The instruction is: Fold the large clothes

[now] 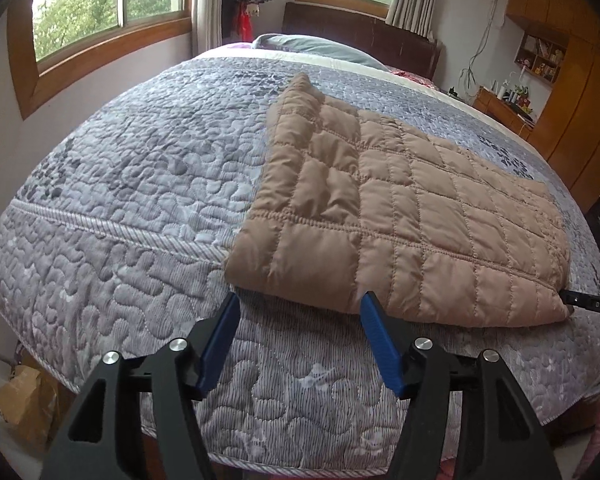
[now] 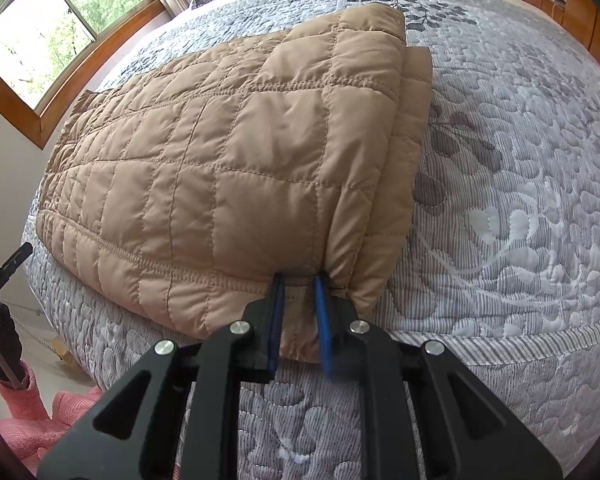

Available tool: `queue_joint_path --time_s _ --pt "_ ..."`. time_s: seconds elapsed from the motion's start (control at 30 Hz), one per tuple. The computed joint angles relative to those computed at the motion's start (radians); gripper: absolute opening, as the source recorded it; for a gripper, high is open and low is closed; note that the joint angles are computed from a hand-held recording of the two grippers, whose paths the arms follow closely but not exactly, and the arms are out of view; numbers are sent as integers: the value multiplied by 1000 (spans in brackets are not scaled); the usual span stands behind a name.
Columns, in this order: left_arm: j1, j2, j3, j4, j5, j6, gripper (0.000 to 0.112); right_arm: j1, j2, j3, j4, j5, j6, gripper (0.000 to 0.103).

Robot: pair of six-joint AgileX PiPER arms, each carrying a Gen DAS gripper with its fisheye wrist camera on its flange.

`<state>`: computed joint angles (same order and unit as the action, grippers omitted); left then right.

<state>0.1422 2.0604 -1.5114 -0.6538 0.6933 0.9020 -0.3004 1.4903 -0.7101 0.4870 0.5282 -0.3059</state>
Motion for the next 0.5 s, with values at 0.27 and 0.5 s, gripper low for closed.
queue_joint_path --time_s 0.27,0.5 --pt "90 165 -172 -150 210 -104 66 -11 5 -4 29 9 -38 14" --pt "116 298 -295 -312 328 -176 66 -21 0 5 56 12 -68 14"
